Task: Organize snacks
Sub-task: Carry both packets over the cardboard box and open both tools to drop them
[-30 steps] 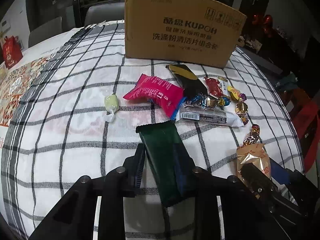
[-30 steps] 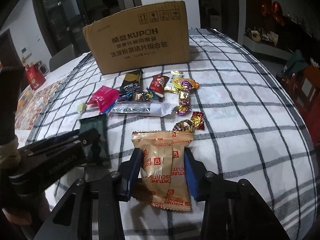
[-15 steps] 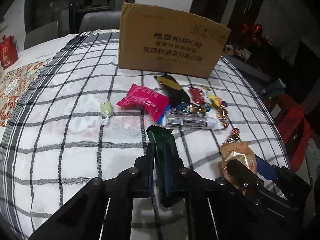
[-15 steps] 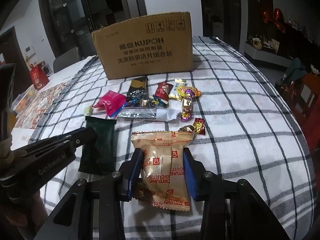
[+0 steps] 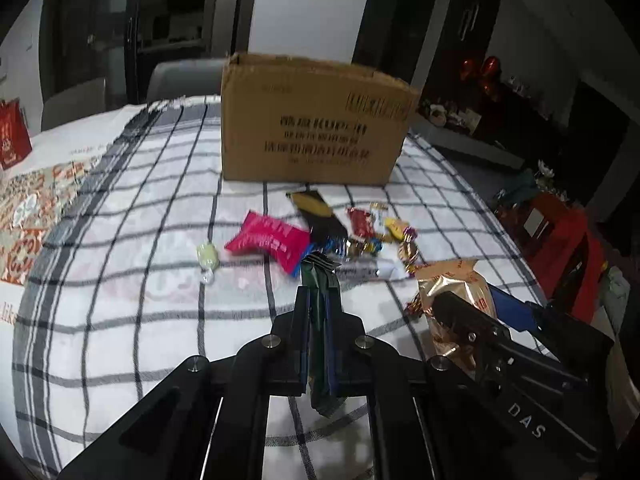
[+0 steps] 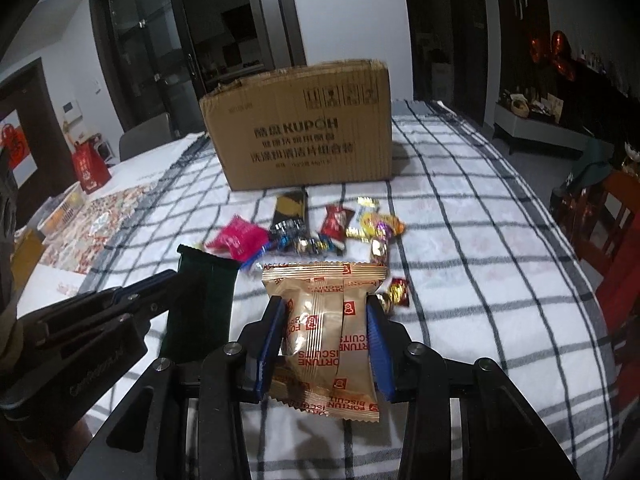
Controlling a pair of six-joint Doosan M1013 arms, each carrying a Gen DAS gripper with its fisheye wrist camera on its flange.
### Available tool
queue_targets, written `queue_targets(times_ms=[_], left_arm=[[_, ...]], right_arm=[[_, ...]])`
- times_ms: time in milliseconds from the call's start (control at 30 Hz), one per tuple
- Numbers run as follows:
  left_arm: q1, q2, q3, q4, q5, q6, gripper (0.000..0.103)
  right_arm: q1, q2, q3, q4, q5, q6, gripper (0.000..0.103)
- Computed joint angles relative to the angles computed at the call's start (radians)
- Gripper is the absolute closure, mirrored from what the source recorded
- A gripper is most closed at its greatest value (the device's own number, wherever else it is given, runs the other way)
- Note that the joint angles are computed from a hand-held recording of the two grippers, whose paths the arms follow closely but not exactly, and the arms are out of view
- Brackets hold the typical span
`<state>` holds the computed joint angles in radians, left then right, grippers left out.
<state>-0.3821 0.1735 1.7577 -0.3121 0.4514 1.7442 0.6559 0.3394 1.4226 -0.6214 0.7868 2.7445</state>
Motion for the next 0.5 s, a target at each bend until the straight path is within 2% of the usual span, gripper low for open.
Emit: queue_targets(times_ms=[100, 500], left_arm=[[0.005, -0.010, -0.004, -0.038, 0.001, 0.039, 0.095], [0.014, -0.023, -0.041, -0.064, -0.053, 0.102, 0.095]], right_arm=[[0.000, -0.003, -0.008, -0.006, -0.012, -0.010, 0.062], [-0.022, 0.004, -0.062, -0.025, -0.053, -0.055, 0.062]])
